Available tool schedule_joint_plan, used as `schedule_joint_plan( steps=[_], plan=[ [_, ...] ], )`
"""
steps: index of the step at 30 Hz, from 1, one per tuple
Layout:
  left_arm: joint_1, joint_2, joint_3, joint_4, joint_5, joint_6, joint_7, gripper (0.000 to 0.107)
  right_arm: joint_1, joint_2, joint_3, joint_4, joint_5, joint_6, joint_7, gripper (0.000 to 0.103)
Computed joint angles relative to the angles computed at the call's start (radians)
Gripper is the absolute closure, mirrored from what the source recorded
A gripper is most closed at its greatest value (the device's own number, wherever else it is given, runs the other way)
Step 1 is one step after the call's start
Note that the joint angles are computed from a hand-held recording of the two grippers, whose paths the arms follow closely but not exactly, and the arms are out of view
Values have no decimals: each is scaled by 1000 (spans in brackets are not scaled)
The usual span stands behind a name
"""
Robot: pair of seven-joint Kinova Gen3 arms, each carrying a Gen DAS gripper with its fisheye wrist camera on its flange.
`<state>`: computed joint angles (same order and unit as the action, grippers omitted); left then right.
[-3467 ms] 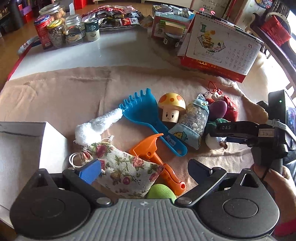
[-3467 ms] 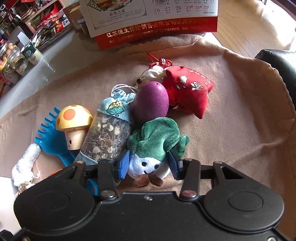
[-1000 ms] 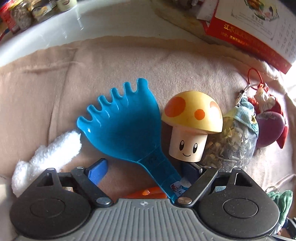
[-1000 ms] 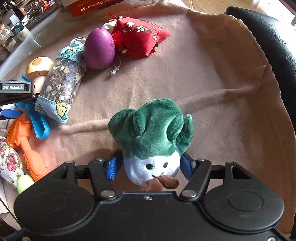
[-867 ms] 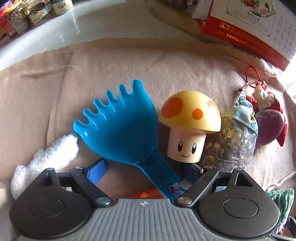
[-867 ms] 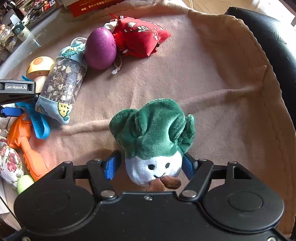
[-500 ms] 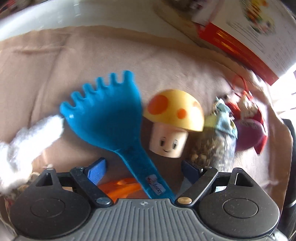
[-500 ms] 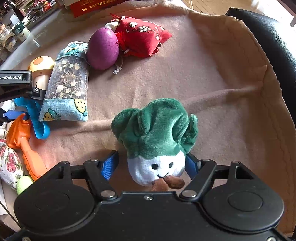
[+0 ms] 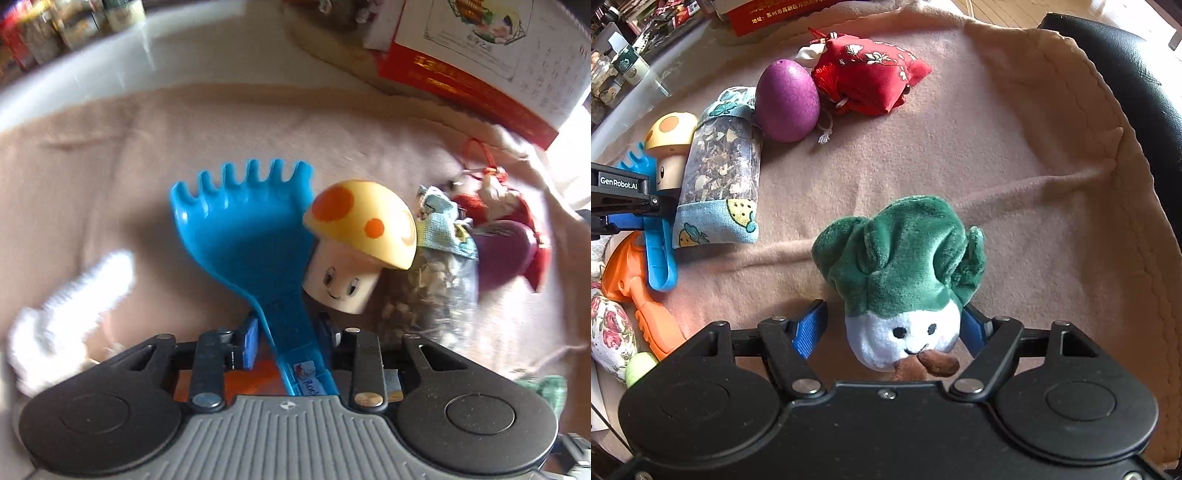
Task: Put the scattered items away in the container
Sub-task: 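Grasp the blue toy rake handle with the left tool while the right tool lifts the doll, then carry the blue rake and the plush doll over the white box with both tools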
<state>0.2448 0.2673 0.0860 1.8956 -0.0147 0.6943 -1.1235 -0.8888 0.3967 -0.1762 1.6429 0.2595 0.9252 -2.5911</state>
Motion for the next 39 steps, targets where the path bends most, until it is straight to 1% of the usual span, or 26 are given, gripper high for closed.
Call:
schedule_joint_plan(
  steps=[1,3,5,8,9,11,13,17,20,21,23,24,25,27,29,31,33,35,39],
  plan=[
    [2,2,-6,2,12,-7,-5,77,-2,3,-1,-4,0,3,0,30],
    [-12,-12,7,17,33,-9,-21,78,-5,7,-1,-10,-1,6,-3,30],
    [-60,-21,26,37,84,-19,-91,78,-7,11,-2,-16,-4,8,-2,30],
    [-81,7,32,-5,124,3,-153,79,-1,9,-3,-15,-19,-3,-2,31],
    [-81,7,31,-14,118,11,-161,80,6,3,-4,-7,-31,-16,-5,31],
    [-50,-3,19,-35,94,35,-142,81,22,-11,-6,12,-54,-44,-11,32],
    [-56,-20,22,-29,111,43,-154,81,37,-21,-9,25,-78,-63,-13,32],
    [-80,-21,23,-32,144,50,-204,81,48,-30,-12,35,-103,-73,-20,33],
    [-64,-31,12,-37,123,50,-181,81,38,-36,-4,38,-110,-78,-29,33],
    [-57,-37,9,-38,111,47,-169,81,49,-40,-10,45,-121,-86,-11,33],
    [-55,-52,8,-38,104,40,-160,81,124,-91,4,101,-138,-90,64,33],
    [-56,-64,8,-37,105,36,-158,81,160,-102,-4,113,-147,-96,100,33],
    [-55,-75,8,-39,102,33,-153,81,177,-103,-16,113,-156,-92,119,33],
    [-47,-98,8,-50,83,42,-137,81,171,-101,-15,111,-149,-88,115,33],
    [-45,-114,11,-62,74,49,-132,81,143,-99,-13,111,-129,-82,89,33],
    [-55,-133,17,-68,95,54,-151,81,164,-74,-10,89,-123,-80,118,33],
    [-45,-144,20,-75,80,56,-140,81,162,-62,-7,81,-119,-76,127,33],
    [-34,-153,24,-82,60,62,-124,81,143,-80,-8,72,-112,-44,113,33],
    [-24,-162,32,-95,60,85,-119,81,125,-69,-8,50,-90,-19,106,33]
  ],
)
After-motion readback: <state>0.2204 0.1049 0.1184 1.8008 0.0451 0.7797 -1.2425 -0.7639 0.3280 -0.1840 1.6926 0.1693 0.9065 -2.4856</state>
